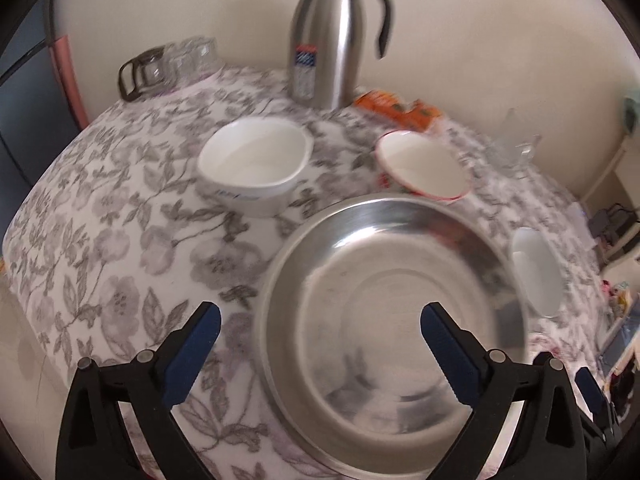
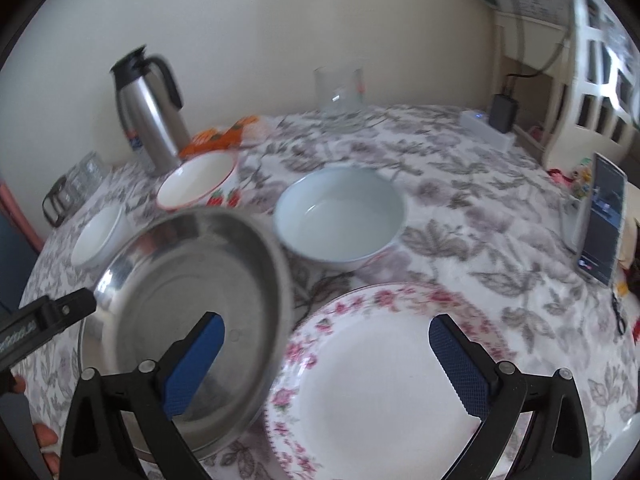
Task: Organize plates and bowls
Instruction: 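Open the left gripper and move the right tool to the pink-rose plate rim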
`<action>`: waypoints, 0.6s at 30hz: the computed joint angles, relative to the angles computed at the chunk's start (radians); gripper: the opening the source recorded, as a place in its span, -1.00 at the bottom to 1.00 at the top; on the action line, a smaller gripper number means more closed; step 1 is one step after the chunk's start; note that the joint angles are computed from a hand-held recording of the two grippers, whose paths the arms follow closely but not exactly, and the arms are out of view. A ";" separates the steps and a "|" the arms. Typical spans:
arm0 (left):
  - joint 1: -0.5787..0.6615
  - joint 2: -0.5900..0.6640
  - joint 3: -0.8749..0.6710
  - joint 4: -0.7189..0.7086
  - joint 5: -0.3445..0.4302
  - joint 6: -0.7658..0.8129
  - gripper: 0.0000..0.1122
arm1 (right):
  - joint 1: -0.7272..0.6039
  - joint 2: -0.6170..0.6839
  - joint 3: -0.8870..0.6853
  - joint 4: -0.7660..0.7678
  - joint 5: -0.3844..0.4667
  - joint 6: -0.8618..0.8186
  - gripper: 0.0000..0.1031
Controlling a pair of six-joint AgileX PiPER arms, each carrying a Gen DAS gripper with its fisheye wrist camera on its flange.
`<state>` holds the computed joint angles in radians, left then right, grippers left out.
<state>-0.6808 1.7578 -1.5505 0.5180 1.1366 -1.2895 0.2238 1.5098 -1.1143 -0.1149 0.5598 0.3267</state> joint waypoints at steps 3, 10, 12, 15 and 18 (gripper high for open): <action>-0.059 0.000 -0.024 0.068 -0.010 -0.017 0.79 | -0.044 -0.027 0.021 0.013 -0.013 0.001 1.00; -0.130 0.018 -0.095 0.025 -0.087 0.042 0.79 | -0.183 -0.055 0.054 0.129 0.003 -0.111 1.00; -0.145 0.040 -0.136 -0.010 -0.088 0.077 0.79 | -0.237 -0.059 0.069 0.161 0.007 -0.130 1.00; -0.177 0.079 -0.196 -0.051 -0.083 0.108 0.79 | -0.310 -0.064 0.086 0.230 0.015 -0.185 1.00; -0.201 0.121 -0.251 -0.092 -0.072 0.124 0.79 | -0.357 -0.067 0.098 0.274 0.026 -0.235 1.00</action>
<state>-0.8813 1.8784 -1.8020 0.4257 1.0648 -1.1650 -0.1332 1.4427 -1.0161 0.1596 0.5857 0.0916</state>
